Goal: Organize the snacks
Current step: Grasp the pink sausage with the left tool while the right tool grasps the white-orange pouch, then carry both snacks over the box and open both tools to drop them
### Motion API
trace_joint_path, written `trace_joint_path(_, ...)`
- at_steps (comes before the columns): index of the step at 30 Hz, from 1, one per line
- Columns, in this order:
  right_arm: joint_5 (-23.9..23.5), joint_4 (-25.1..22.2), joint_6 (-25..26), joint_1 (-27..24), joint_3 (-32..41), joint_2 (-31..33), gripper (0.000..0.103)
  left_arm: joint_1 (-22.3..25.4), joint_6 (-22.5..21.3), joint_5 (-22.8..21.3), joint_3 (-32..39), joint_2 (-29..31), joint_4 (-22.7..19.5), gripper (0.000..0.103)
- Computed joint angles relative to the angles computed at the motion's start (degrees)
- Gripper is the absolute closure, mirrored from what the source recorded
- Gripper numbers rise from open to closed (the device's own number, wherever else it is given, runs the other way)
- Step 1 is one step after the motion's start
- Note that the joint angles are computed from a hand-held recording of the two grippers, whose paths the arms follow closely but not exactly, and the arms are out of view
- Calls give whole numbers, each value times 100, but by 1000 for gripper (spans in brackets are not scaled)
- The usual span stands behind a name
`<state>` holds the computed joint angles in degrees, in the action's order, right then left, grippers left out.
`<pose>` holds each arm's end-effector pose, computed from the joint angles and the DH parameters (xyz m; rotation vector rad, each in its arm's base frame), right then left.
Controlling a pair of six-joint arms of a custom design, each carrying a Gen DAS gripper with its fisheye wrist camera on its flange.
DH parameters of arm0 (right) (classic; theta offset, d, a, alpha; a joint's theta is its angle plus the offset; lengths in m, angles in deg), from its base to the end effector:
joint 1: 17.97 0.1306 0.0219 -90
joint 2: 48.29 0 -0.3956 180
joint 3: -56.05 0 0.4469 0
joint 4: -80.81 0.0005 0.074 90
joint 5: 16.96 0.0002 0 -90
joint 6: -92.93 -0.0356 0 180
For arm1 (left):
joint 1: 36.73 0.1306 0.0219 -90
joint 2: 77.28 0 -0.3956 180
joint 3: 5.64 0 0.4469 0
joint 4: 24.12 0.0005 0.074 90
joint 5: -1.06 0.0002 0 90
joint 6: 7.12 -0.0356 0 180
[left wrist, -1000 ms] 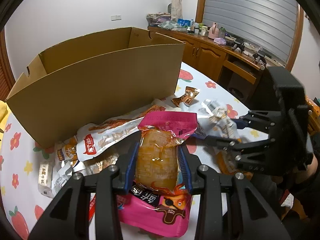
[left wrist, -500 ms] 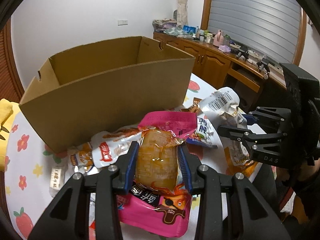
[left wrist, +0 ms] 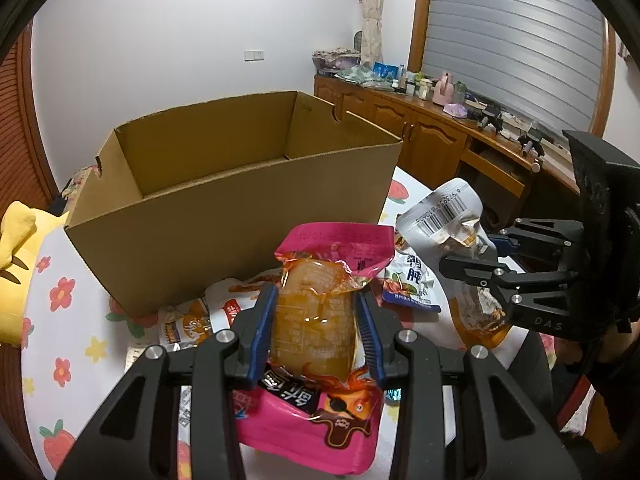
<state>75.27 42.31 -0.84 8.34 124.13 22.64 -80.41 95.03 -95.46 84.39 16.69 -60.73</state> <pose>0.3783 0.1850 0.4097 -0.4301 2.2618 0.2268 0.4205 -0.3967 0.4233 0.5672 2.2313 -0.3803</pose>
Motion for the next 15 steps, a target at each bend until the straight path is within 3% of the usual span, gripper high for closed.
trace_joint_path(9, -74, 160, 77, 7, 122, -58, 75, 91, -36, -72, 61, -85, 56, 65)
trace_joint_path(15, -95, 237, 297, -19, 569, 98, 75, 248, -223, -128, 309, -71, 66, 65)
